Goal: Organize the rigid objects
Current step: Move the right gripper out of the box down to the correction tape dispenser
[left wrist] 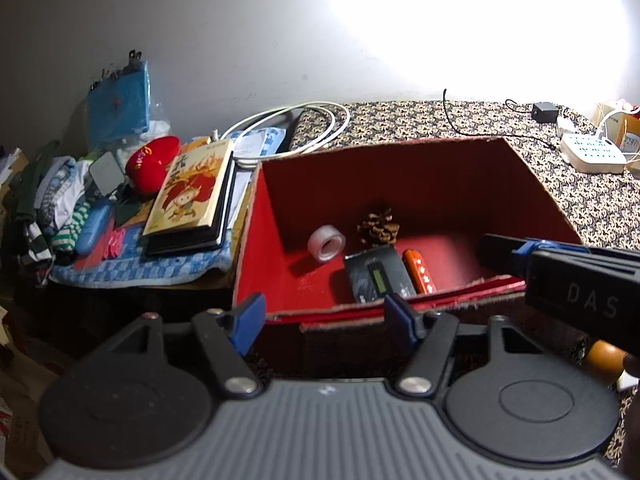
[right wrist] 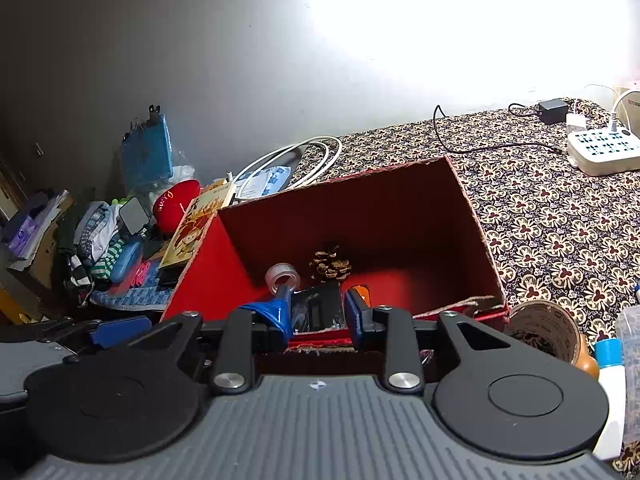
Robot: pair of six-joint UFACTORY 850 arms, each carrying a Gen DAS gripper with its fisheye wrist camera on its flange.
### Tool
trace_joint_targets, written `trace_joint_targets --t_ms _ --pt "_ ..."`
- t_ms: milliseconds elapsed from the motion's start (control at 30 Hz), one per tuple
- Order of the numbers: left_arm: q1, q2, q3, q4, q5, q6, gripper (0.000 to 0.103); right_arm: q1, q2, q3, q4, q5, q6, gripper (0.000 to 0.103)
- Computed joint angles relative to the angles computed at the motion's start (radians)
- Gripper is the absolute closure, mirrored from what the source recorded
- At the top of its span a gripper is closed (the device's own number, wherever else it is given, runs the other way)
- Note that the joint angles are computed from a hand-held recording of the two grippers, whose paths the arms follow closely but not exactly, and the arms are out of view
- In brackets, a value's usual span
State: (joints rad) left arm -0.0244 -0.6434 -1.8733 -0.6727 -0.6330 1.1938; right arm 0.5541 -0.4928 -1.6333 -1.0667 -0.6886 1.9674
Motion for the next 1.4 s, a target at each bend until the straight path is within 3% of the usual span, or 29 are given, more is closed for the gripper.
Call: trace_joint_targets --t_ms 767,1400 --pt "0.004 0.043 0.111 0.128 0.005 -0.077 0.036 0.042 0.021 0.049 0.111 0.006 -0.073 0.089" --pt "-0.009 -0.047 0.031 0.297 -0.048 -0.216 0.036 0.019 -0.009 0.053 0.206 0.092 -0.101 0.09"
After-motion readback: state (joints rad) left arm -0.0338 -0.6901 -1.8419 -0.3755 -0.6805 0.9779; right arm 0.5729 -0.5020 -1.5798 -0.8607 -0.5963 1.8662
